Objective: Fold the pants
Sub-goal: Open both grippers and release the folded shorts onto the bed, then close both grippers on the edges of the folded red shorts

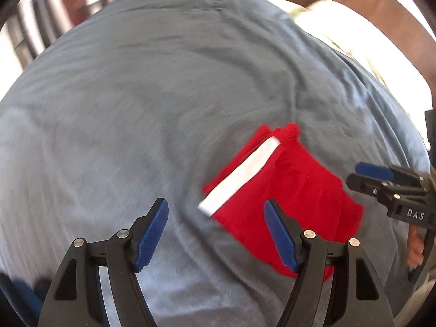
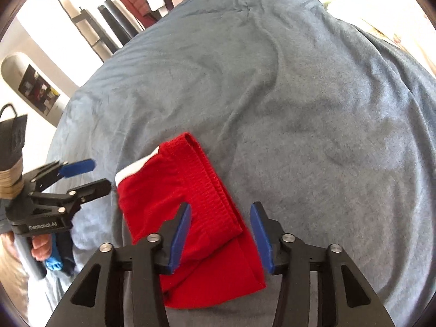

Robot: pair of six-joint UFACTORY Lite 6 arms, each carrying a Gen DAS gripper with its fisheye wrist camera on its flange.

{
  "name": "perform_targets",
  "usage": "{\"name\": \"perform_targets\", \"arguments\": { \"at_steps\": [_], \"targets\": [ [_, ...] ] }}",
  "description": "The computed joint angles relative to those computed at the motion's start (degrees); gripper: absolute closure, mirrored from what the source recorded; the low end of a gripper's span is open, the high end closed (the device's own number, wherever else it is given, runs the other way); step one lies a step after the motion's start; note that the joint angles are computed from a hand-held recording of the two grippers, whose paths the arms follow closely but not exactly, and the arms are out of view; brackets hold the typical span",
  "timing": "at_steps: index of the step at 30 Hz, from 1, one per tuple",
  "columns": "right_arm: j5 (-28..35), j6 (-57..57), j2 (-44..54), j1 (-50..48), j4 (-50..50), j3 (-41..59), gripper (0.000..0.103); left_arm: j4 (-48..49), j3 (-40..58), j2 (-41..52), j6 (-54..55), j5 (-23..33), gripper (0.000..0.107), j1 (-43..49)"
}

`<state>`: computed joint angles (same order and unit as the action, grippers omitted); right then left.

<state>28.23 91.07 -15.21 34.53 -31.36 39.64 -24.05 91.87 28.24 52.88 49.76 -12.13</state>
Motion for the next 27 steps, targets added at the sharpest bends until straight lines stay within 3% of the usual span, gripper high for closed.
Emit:
{"name": "perform_targets", "arguments": {
  "at_steps": [5, 14, 19, 27],
  "targets": [
    [-1.72, 2.1, 1.42, 1.36, 0.66, -1.74, 0.054, -2.52, -5.18, -1.62, -1.98, -4.11, 0.035, 2.1],
    [-8.77, 4.32, 4.0, -1.31, 2.61, -5.32, 0.054, -4.81, -2.87, 4.21, -4.11, -4.95, 0.036, 1.76],
    [-8.87, 3.18, 6.38, -1.11, 3.19, -4.24, 0.054, -6.26, 0.31, 8.57, -4.92, -3.86, 0.036, 1.49],
    [-11.93, 2.12, 9.28, -2.14, 4.39, -3.68, 0.054, -7.26, 3.81, 12.74, -7.38, -2.43, 0.047, 0.41]
  ]
}}
